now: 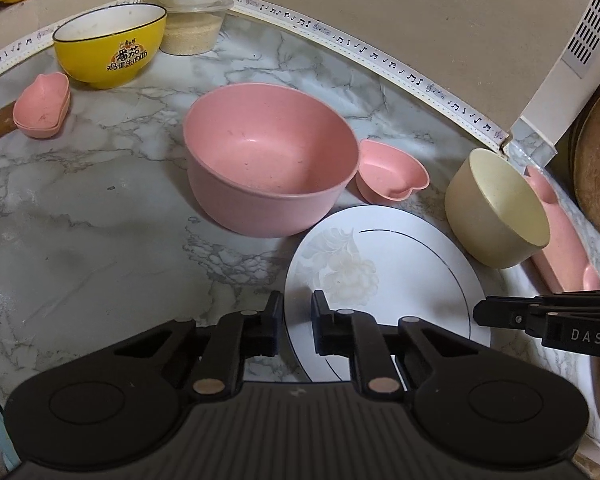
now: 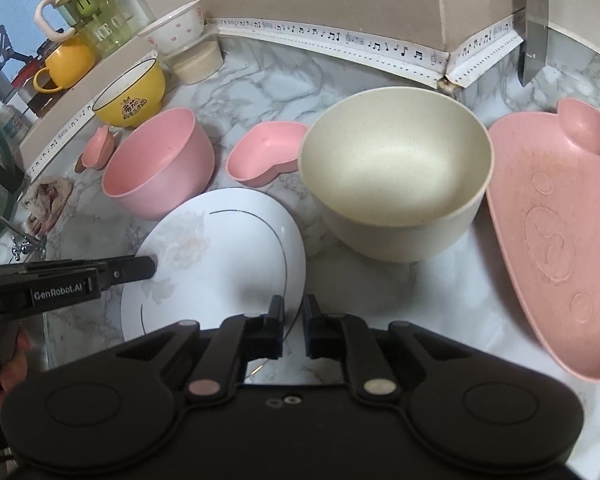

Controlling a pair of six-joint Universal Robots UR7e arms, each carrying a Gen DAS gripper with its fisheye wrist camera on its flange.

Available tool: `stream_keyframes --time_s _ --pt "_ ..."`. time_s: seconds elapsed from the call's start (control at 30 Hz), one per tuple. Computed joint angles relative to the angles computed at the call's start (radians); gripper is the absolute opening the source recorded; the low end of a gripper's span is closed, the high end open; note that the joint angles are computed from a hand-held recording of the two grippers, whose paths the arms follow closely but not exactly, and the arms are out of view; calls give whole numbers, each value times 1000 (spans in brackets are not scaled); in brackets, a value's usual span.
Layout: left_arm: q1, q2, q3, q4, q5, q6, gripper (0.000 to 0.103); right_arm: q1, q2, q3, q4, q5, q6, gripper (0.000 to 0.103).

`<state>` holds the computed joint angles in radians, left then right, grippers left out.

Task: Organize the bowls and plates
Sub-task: 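Carry the floral plate with both grippers and lower it onto the white plate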

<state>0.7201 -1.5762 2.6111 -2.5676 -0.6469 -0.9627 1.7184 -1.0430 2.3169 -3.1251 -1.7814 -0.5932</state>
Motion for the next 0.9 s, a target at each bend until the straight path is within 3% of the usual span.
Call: stream_keyframes --time_s 0.13,0.4,0.63,0.9 --pt "24 -7 18 -96 -27 30 13 -7 -3 -7 21 10 8 8" --pt "2 -8 26 -76 -23 -23 13 -2 -1 -1 13 1 4 9" --pt "-59 -6 36 -38 -31 -81 13 -27 -53 34 26 8 -6 8" --pt "-139 62 13 -35 -51 -129 13 -65 -161 69 70 10 6 7"
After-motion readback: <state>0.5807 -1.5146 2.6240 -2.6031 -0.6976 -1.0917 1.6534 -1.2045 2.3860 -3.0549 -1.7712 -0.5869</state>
